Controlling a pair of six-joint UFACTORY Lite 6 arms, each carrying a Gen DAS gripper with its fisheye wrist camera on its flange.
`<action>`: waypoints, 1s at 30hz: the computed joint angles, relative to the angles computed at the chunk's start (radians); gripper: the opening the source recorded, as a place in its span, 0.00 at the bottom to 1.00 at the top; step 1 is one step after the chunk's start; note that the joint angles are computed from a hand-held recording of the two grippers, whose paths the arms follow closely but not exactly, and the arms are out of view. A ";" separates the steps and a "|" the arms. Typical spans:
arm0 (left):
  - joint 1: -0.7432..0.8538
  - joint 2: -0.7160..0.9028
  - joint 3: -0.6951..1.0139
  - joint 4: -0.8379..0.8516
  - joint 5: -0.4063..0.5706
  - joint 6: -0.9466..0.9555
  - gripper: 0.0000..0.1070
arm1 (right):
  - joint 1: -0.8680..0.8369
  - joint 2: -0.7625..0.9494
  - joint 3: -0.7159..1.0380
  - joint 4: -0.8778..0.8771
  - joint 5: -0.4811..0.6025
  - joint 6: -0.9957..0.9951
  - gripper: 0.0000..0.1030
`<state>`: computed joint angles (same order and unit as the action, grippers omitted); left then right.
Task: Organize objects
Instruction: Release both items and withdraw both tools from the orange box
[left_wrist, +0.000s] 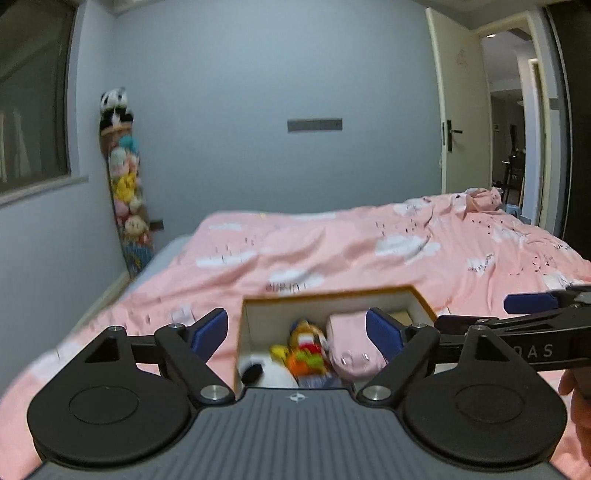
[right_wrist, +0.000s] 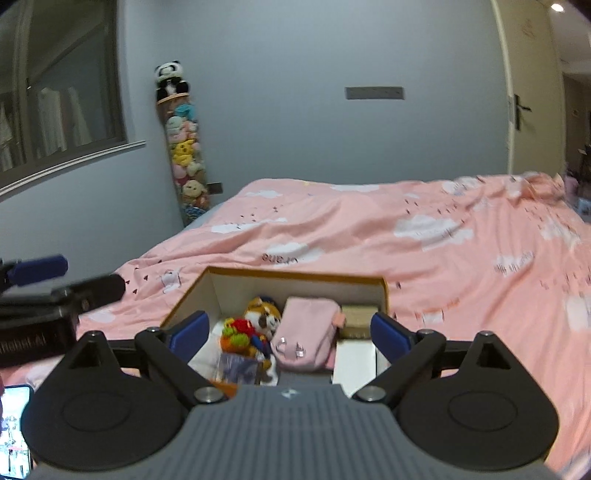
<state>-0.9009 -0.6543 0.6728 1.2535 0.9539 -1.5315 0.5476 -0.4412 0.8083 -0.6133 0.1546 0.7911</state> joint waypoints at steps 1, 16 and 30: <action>0.009 0.009 -0.012 -0.003 -0.009 -0.037 0.92 | 0.004 -0.011 -0.025 -0.073 -0.002 0.088 0.92; 0.034 0.094 -0.121 -0.124 0.008 -0.164 0.92 | 0.073 -0.018 -0.185 -0.689 0.065 0.762 0.93; 0.015 0.094 -0.122 -0.143 0.047 -0.155 0.92 | 0.101 0.011 -0.174 -0.614 0.091 0.677 0.95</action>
<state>-0.8858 -0.5605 0.5504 1.1106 1.0005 -1.6863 0.6490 -0.4299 0.6348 -1.2276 0.2455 1.4681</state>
